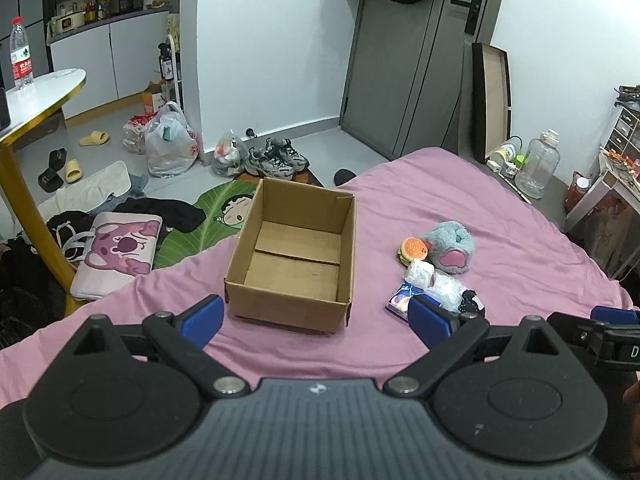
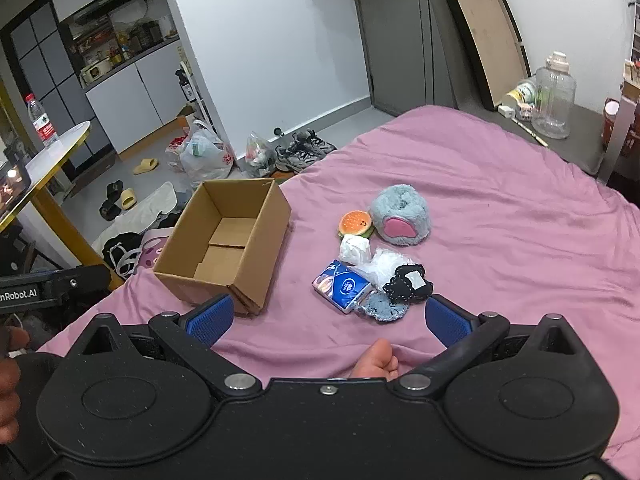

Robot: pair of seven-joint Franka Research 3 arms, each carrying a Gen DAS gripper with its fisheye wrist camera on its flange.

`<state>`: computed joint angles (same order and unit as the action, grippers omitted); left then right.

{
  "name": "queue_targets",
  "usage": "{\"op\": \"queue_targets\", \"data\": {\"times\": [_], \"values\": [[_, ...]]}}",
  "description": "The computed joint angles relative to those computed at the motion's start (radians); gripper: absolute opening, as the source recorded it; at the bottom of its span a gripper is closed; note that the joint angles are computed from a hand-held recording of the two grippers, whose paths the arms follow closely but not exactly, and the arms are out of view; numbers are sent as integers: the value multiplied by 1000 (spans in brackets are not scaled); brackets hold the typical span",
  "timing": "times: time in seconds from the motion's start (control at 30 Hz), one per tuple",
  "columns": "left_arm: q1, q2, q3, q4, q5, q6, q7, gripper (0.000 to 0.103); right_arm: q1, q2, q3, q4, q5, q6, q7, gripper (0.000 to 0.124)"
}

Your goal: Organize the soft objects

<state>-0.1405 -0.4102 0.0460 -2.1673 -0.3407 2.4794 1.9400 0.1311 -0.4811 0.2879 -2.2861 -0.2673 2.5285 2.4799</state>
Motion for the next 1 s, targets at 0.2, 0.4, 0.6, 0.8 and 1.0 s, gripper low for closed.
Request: {"op": "queue_targets", "data": {"times": [0.2,0.4,0.6,0.8,1.0], "values": [[-3,52,-20,35,-3,4,-18,98,3,18,-36,-10,39,34,-31,103],[-6,92,-43,56,-11,16,-27,97,-20,33,-52,-26,61,72,-31,103],[-9,135,-67,77,-14,6,-36,97,-29,64,-69,-32,93,84,-23,103],[-10,185,-91,107,-26,-6,-42,95,-33,106,-92,-21,118,77,15,103],[-5,245,-116,148,-40,-7,-47,93,-36,169,-120,2,161,79,65,99]]}}
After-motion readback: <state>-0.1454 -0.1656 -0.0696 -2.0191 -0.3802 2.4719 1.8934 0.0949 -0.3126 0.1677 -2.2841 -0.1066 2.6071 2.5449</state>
